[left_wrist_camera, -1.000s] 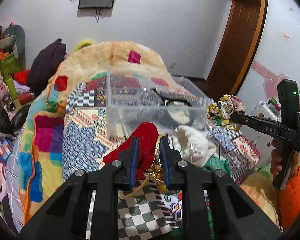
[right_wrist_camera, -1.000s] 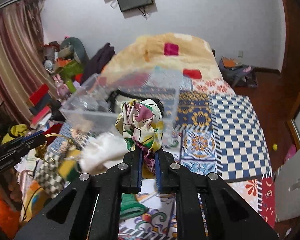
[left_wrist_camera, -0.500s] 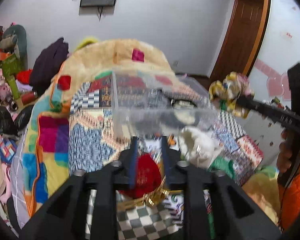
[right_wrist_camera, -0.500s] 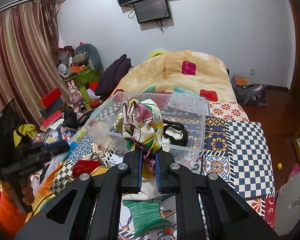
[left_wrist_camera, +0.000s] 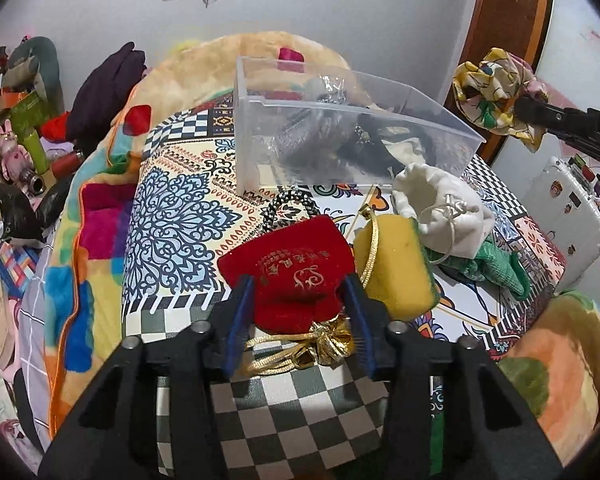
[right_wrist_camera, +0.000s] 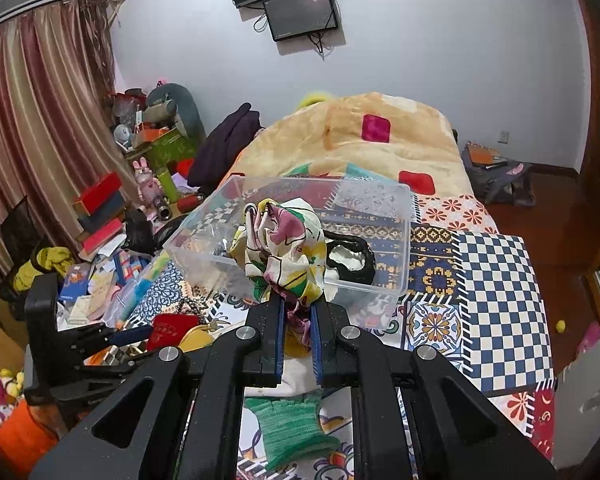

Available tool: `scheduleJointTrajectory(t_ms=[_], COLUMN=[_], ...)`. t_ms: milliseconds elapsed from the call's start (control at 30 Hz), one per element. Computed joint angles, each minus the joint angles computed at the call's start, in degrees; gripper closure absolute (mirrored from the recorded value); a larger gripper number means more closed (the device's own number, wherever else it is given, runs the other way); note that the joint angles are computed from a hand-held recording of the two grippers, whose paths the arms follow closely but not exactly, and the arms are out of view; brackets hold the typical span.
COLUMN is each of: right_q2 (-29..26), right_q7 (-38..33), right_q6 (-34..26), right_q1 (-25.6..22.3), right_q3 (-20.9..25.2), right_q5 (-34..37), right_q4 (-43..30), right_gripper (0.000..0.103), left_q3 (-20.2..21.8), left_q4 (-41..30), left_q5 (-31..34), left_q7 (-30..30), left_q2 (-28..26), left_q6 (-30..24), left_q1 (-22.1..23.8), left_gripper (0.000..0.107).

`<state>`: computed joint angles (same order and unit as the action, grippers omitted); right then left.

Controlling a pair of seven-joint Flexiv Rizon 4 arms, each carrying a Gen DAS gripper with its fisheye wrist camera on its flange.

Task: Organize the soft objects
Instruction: 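Carry the pouch and scrunchie over the clear box and release both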

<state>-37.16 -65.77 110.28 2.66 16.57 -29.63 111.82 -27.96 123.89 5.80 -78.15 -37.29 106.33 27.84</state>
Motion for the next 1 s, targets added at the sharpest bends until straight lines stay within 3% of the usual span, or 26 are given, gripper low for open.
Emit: scheduleJointTrajectory(t_ms=[100, 233, 500, 733, 1000], right_q2=[-0.04, -0.19, -0.22, -1.12, -3.69], right_q7=[-0.02, 0.08, -0.23, 0.46, 2.15], right_q6=[-0.12, -0.49, 0.15, 0.12, -1.66], right_q1=[0.05, -0.29, 0.38, 0.19, 0.61], right_q3=[0.08, 0.58, -0.11, 0.11, 0.56], right_q5=[0.07, -0.08, 0.54, 0.51, 0.55], right_q4=[-0.03, -0.25, -0.34, -2.51, -7.82], right_gripper=[0.093, 0.093, 0.093, 0.093, 0.093], left_q3=[-2.84, -2.99, -9.85, -16.28, -14.04], left_q4=[0.48, 0.91, 1.95, -2.01, -10.00], left_q5=[0.93, 1.38, 5.24, 9.50, 8.94], left_q7=[-0.10, -0.43, -3.25, -5.56, -4.14], left_q2=[-0.45, 0.29, 1.78, 1.31, 0.02], left_q6=[0.07, 0.58, 3.41, 4.40, 3.72], left_q1=[2.81, 3.02, 9.77, 14.78, 10.21], left_gripper=[0.077, 0.087, 0.090, 0.090, 0.090])
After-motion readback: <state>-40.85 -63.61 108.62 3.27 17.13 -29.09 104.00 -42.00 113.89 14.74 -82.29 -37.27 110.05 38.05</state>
